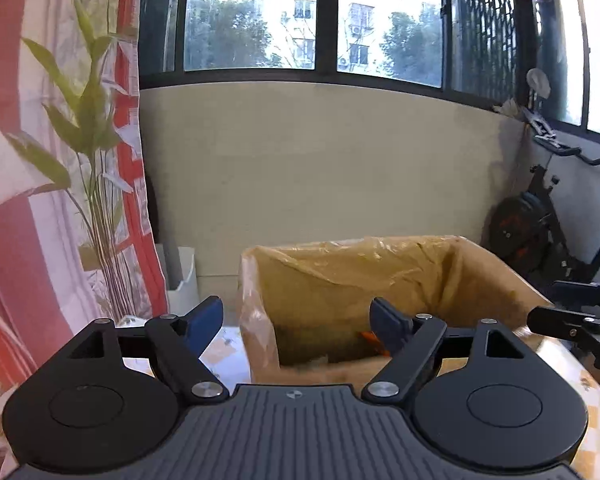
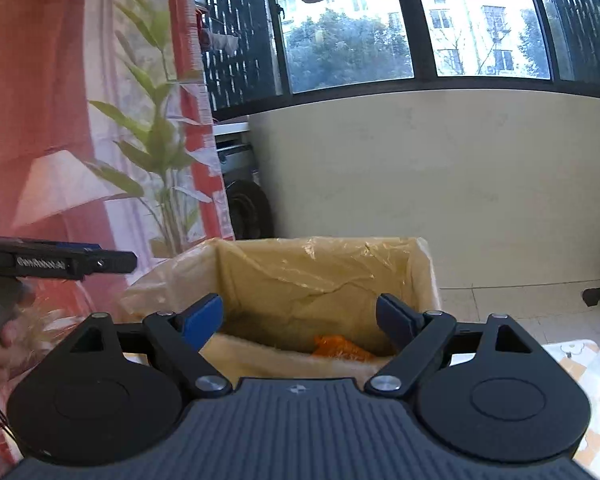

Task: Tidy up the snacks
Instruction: 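Grasp the green-wrapped pastry with the left tool while the right tool grasps a green chip bag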

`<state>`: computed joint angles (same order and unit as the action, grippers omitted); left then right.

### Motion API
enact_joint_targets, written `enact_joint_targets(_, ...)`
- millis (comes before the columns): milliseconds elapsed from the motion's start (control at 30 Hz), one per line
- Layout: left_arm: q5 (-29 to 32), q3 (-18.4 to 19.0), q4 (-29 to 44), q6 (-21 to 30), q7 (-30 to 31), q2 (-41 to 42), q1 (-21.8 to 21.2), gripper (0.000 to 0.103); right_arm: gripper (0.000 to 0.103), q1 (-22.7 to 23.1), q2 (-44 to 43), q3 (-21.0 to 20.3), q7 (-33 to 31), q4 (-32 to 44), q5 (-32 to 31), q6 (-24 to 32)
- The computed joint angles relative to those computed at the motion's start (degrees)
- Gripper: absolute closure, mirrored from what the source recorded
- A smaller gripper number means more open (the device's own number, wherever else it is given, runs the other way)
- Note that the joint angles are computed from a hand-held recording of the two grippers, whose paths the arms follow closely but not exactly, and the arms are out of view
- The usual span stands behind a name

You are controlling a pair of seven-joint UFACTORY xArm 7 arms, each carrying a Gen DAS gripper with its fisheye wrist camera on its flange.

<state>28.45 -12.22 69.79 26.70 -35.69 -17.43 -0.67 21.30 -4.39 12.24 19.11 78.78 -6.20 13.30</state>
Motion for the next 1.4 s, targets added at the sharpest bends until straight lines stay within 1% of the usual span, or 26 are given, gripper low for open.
enact_joint_targets(67,-3.15,1.51,-3.83,-1.12,2.33,-3.53,-1.85,0.021,0.017,1.26,-3.28,-1.23,-4.84,-3.8,5.2,-0.28)
enact_joint_targets(133,-4.06,0.7,-7.86,-1.79,1.76,-7.04,-1.43,0.021,0.017,2.09,-6.88,-2.12,-8.0,-8.31,8.46,-0.57)
enact_joint_targets(200,-5.33,0.04,-12.31,-2.88,1.71,-10.21,-1.49,0.021,0.017,2.18,-9.72,-2.2,-9.37,-12.05,9.41,-0.48)
enact_joint_targets(333,-6.78,-4.0,-19.5,-3.97,-2.49,-14.49,0.15,0.021,0.017,1.51,-15.98,-1.94,-9.43,-20.72,9.98,-0.83)
enact_joint_targets(400,-7.3,-5.57,-22.93,-6.4,-5.16,-15.78,0.92,0.021,0.017,0.52,-18.52,-1.37,-7.99,-24.55,9.93,-0.7)
enact_joint_targets(433,-6.39,-7.51,-24.47,-7.67,-7.1,-16.51,2.49,0.021,0.017,0.07,-19.86,-1.11,-7.46,-26.45,9.62,-0.66)
enact_joint_targets(467,-5.73,-9.35,-25.32,-7.79,-8.89,-17.03,3.89,0.021,0.017,-0.38,-20.82,-0.76,-7.09,-28.09,9.11,-0.55)
enact_joint_targets(500,-5.56,-10.39,-25.87,-7.74,-10.11,-16.98,4.5,0.022,0.017,-0.55,-21.61,-0.64,-7.23,-29.46,8.53,-0.27)
enact_joint_targets(567,-6.36,-10.56,-27.56,-8.51,-11.25,-16.62,3.43,0.022,0.017,-0.32,-22.87,-0.7,-9.0,-31.91,6.97,0.38)
enact_joint_targets(600,-6.82,-10.5,-28.28,-8.65,-11.59,-16.36,2.78,0.022,0.016,0.67,-23.34,-1.38,-10.73,-33.0,6.74,0.72)
enact_joint_targets(633,-7.26,-10.34,-28.8,-8.47,-11.66,-15.99,2.04,0.022,0.011,2.35,-23.73,-2.71,-13.19,-33.93,7.09,1.42)
enact_joint_targets(700,-8.0,-9.7,-29.66,-7.88,-11.28,-14.99,0.47,0.022,0.009,4.67,-24.9,-4.53,-18.01,-36.09,7.6,2.74)
enact_joint_targets(800,-8.7,-8.79,-30.96,-7.6,-11.04,-14.23,-1.34,0.022,0.007,4.82,-26.0,-4.68,-23.12,-38.38,6.86,4.01)
enact_joint_targets(867,-9.67,-7.88,-31.82,-7.83,-10.45,-13.73,-3.16,0.023,0.005,4.88,-26.62,-4.93,-24.85,-40.06,7.56,3.86)
enact_joint_targets(933,-10.35,-7.06,-32.39,-7.85,-8.8,-12.9,-5.1,0.023,0.005,5.07,-26.13,-5.14,-25.22,-40.51,9.1,3.67)
enact_joint_targets(1033,-11.46,-6.71,-32.67,-6.69,-7.03,-11.82,-7.63,0.023,0.005,5.26,-24.52,-5.16,-23.62,-39.33,12.15,4.92)
enact_joint_targets(1100,-12.78,-5.93,-32.84,-6.36,-6.04,-10.99,-9.37,0.023,0.007,4.96,-23.95,-4.41,-21.31,-39.38,13.84,4.01)
enact_joint_targets(1167,-13.04,-5.79,-32.91,-5.97,-5.8,-10.68,-9.69,0.023,0.015,4.52,-23.7,-3.08,-18.5,-40.32,14.69,1.92)
enact_joint_targets(1200,-13.15,-5.69,-33.05,-5.93,-5.77,-10.68,-9.78,0.023,0.022,3.65,-23.6,-1.82,-16.5,-40.81,14.31,0.91)
enact_joint_targets(1233,-13.34,-5.47,-33.27,-5.98,-5.67,-10.74,-9.94,0.023,0.023,1.81,-23.67,0.32,-13.52,-41.49,13.16,-0.43)
enact_joint_targets(1267,-13.56,-5.24,-33.47,-6.08,-5.55,-10.77,-10.08,0.023,0.023,-1.82,-24.06,4.07,-8.98,-42.53,10.77,-2.8)
enact_joint_targets(1333,-14.06,-4.87,-33.86,-6.2,-5.34,-10.75,-10.36,0.023,0.023,-6.99,-25.14,9.54,-2.01,-44.37,7.36,-6.42)
enact_joint_targets(1400,-14.35,-5.18,-33.53,-5.41,-5.46,-10.22,-10.52,0.024,0.024,-10.61,-26.21,13.34,1.98,-45.59,4.45,-8.8)
